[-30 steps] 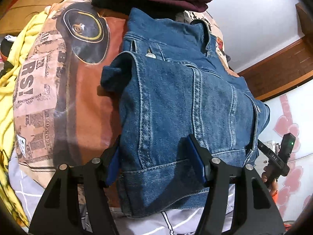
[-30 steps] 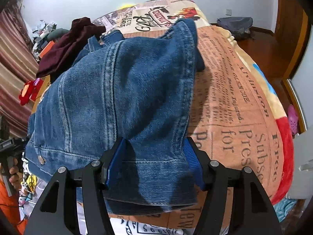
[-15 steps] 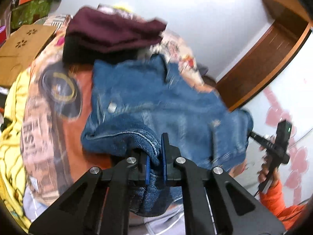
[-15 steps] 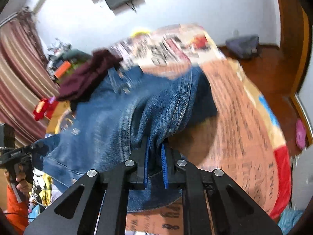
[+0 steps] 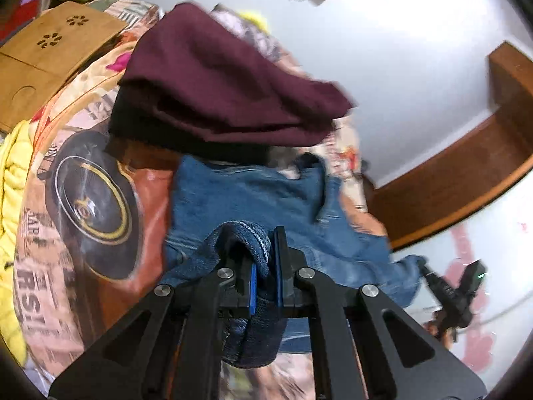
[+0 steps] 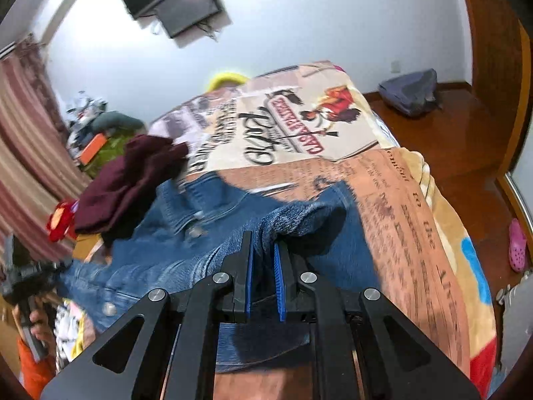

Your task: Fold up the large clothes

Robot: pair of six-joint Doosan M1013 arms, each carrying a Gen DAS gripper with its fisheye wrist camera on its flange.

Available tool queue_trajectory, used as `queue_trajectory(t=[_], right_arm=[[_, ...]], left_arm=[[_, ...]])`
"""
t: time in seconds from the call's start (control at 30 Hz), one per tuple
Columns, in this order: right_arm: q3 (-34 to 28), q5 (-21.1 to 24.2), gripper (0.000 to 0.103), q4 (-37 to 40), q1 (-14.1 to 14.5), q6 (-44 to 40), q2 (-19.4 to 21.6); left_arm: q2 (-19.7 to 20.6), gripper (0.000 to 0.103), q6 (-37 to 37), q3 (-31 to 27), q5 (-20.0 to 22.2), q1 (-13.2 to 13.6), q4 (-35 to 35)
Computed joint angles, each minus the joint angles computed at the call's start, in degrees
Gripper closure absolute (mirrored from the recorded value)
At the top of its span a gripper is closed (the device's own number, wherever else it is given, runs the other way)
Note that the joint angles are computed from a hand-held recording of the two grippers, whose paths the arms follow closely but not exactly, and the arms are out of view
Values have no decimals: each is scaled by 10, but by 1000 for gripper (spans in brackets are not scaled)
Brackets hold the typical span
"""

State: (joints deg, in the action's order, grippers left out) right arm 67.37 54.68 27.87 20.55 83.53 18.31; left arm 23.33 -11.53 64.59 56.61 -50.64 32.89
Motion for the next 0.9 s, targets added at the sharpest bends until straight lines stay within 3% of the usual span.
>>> queue_trajectory(t=[0.2,0.4,0.53,0.63,0.7,0.77,0.9], right_arm=[[-59,56,90,-32,-1,80,56],[-65,73,83,-75,8,67,54],[-73,84,60,-111,16,31,44],[-53,49,54,-125,19,8,20],[-42,35,48,-123,19,-7,6],[-33,29,45,-114,19,-22,-4],[-17,32,44,-106,26,-60,-20]], left_arm=[[46,95,93,-39,64,26,-87],[82,94,198,-110,164,19,-94],[98,91,255,-157,216,9,-76],[100,81,285,-174,234,-6,-44],[104,56,286,-189,256,-19,-7],[102,49,281,-192,258,-30,29],[94,46,280,-193,244,-42,61]])
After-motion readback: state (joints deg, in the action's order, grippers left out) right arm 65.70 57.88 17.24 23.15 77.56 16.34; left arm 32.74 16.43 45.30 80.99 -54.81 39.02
